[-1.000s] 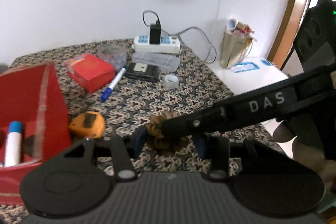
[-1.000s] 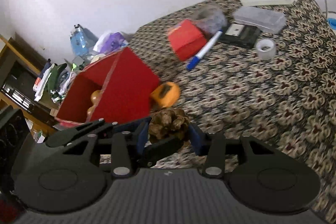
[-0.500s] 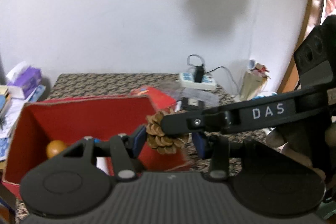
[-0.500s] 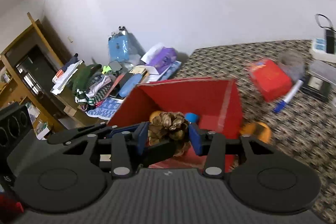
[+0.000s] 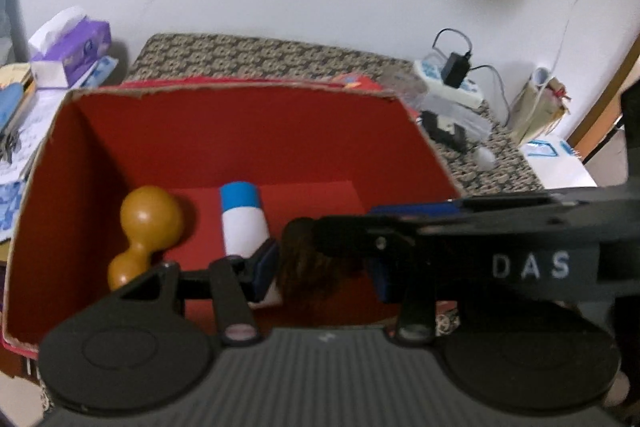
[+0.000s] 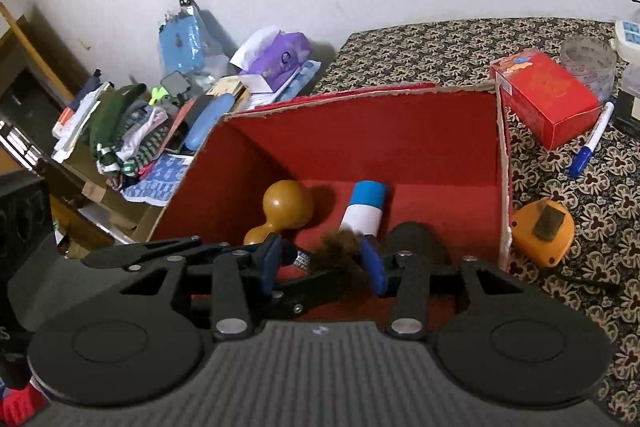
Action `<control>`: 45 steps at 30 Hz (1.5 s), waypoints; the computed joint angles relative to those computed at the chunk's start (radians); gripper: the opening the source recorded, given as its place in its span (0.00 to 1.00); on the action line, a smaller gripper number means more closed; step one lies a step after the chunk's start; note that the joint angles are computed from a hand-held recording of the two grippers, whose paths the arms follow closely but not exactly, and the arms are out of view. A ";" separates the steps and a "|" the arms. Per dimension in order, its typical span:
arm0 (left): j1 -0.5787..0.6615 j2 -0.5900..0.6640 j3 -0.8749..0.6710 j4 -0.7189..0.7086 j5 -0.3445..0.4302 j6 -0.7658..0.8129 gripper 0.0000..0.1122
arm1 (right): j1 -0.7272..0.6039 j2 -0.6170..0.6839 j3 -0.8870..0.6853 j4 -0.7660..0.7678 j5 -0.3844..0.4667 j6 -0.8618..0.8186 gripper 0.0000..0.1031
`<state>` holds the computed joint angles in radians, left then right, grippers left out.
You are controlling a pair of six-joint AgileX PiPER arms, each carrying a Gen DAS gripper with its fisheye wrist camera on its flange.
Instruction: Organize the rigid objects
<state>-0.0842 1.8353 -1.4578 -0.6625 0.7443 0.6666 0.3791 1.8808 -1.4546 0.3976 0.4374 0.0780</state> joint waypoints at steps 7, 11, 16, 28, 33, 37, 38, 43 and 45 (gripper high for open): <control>-0.017 0.038 -0.063 0.139 -0.017 -0.117 0.49 | 0.005 0.003 0.011 -0.023 -0.037 0.043 0.30; -0.033 0.044 -0.091 0.240 -0.026 -0.198 0.50 | 0.009 -0.001 0.011 -0.097 -0.049 0.123 0.30; -0.061 0.037 -0.094 0.361 -0.048 -0.284 0.51 | 0.008 -0.020 0.043 -0.113 -0.073 0.147 0.29; -0.116 -0.026 -0.042 0.546 -0.104 -0.425 0.68 | 0.035 -0.083 0.113 -0.264 -0.133 0.270 0.29; -0.154 -0.065 -0.004 0.637 -0.140 -0.507 0.84 | 0.022 -0.122 0.164 -0.216 -0.165 0.212 0.29; -0.197 -0.095 0.017 0.744 -0.146 -0.614 0.89 | 0.002 -0.160 0.220 -0.096 -0.198 0.076 0.29; -0.205 -0.102 0.021 0.760 -0.144 -0.634 0.89 | -0.007 -0.169 0.233 -0.035 -0.203 0.015 0.29; -0.278 -0.132 0.042 0.937 -0.130 -0.833 0.90 | -0.060 -0.208 0.279 0.291 -0.184 -0.343 0.29; -0.308 -0.136 0.038 0.990 -0.107 -0.907 0.90 | -0.083 -0.224 0.298 0.382 -0.169 -0.457 0.29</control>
